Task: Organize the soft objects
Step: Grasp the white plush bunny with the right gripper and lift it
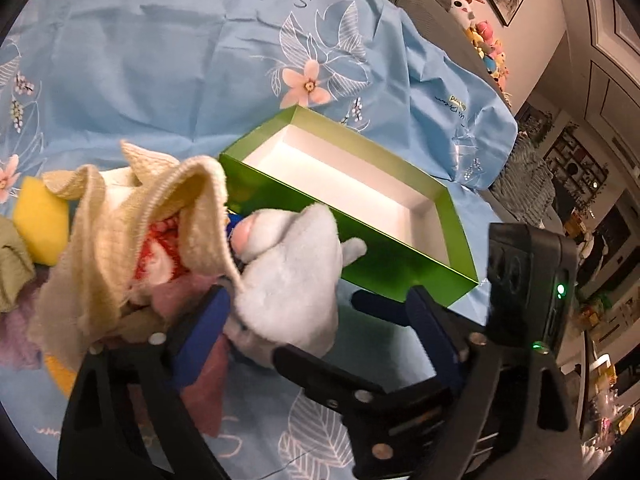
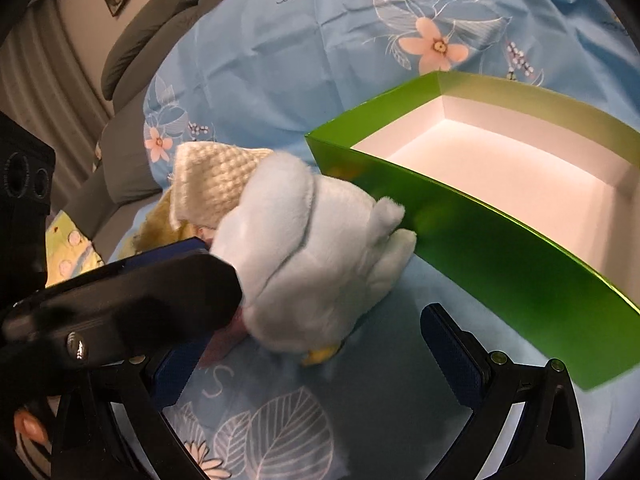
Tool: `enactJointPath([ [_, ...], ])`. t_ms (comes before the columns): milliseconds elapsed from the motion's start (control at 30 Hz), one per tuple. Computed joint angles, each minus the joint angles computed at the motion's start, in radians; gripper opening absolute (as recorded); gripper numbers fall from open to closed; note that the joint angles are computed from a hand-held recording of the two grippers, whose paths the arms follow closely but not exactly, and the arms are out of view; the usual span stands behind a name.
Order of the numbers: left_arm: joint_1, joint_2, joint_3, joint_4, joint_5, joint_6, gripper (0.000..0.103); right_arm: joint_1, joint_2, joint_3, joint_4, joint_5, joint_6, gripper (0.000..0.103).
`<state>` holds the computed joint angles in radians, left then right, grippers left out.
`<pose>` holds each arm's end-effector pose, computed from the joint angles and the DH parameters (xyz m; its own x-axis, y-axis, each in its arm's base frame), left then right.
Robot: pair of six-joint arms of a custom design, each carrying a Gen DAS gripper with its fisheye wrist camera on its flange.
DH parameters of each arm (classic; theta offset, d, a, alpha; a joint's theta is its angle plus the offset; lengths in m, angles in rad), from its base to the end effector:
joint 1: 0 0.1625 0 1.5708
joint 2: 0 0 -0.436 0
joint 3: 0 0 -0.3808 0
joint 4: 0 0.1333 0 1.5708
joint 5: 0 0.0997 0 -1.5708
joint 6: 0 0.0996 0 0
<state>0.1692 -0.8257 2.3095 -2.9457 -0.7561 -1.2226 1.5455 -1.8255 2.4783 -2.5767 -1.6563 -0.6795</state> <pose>-0.3797 -0.2736 0.0248 -0.9339 0.0779 -0.3489 0.2990 0.7053 -0.6427 0.1166 -0.3236 0.2945 -0.7891 -0.5469 0.2796 -0.6070 0.7641 -0.2186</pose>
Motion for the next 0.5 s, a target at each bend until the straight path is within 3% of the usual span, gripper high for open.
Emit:
enactJointPath([
  [167, 0.03, 0.015, 0.0, -0.052, -0.021, 0.001, 0.065, -0.046, 0.033, -0.029, 0.067, 0.071, 0.052, 0.102],
  [267, 0.052, 0.013, -0.005, -0.016, -0.045, -0.033, 0.051, -0.037, 0.049, -0.024, 0.053, 0.068, 0.05, 0.09],
  [367, 0.064, 0.015, -0.003, -0.009, -0.046, -0.05, 0.051, -0.024, 0.071, -0.022, 0.049, 0.048, 0.038, 0.068],
  [500, 0.048, 0.009, 0.003, 0.0, -0.036, -0.068, 0.051, -0.014, 0.068, -0.006, 0.018, 0.048, 0.02, 0.065],
])
